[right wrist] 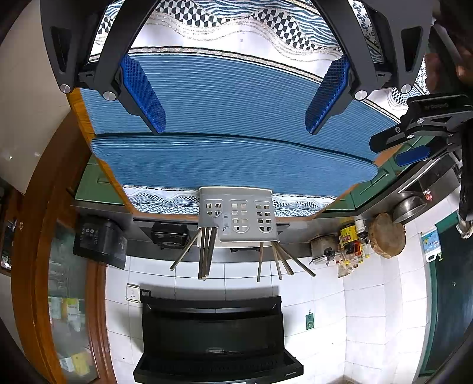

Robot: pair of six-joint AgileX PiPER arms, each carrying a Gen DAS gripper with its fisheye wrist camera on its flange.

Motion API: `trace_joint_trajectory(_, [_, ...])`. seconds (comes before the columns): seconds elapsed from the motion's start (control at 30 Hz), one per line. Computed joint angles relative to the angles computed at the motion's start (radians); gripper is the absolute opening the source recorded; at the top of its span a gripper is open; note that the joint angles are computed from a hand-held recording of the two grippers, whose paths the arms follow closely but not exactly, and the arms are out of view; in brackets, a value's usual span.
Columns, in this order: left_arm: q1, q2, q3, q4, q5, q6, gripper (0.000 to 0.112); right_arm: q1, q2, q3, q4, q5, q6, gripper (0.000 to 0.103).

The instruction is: Organize utensils

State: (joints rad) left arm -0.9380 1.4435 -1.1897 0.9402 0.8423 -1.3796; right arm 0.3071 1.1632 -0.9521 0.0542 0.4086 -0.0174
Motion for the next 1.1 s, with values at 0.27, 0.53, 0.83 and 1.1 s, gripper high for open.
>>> trace_joint_trajectory(0.27, [-0.012, 0.004, -0.008, -0.001, 0.013, 0.002, 0.098, -0.011, 0.002, -0.003, 0.037, 0.003, -0.038, 0.092])
trace_joint_trajectory(0.53, [-0.018, 0.008, -0.017, 0.001, 0.016, 0.002, 0.098, -0.013, 0.002, -0.002, 0.042, 0.0, -0.042, 0.092])
trace_joint_trajectory(0.83, [-0.024, 0.004, -0.013, 0.014, 0.04, -0.017, 0.098, -0.041, -0.012, 0.017, 0.106, -0.008, -0.105, 0.092])
trace_joint_trajectory(1.1, [-0.05, 0.034, -0.047, 0.035, 0.119, -0.01, 0.098, -0.064, -0.013, 0.018, 0.152, -0.001, -0.153, 0.092])
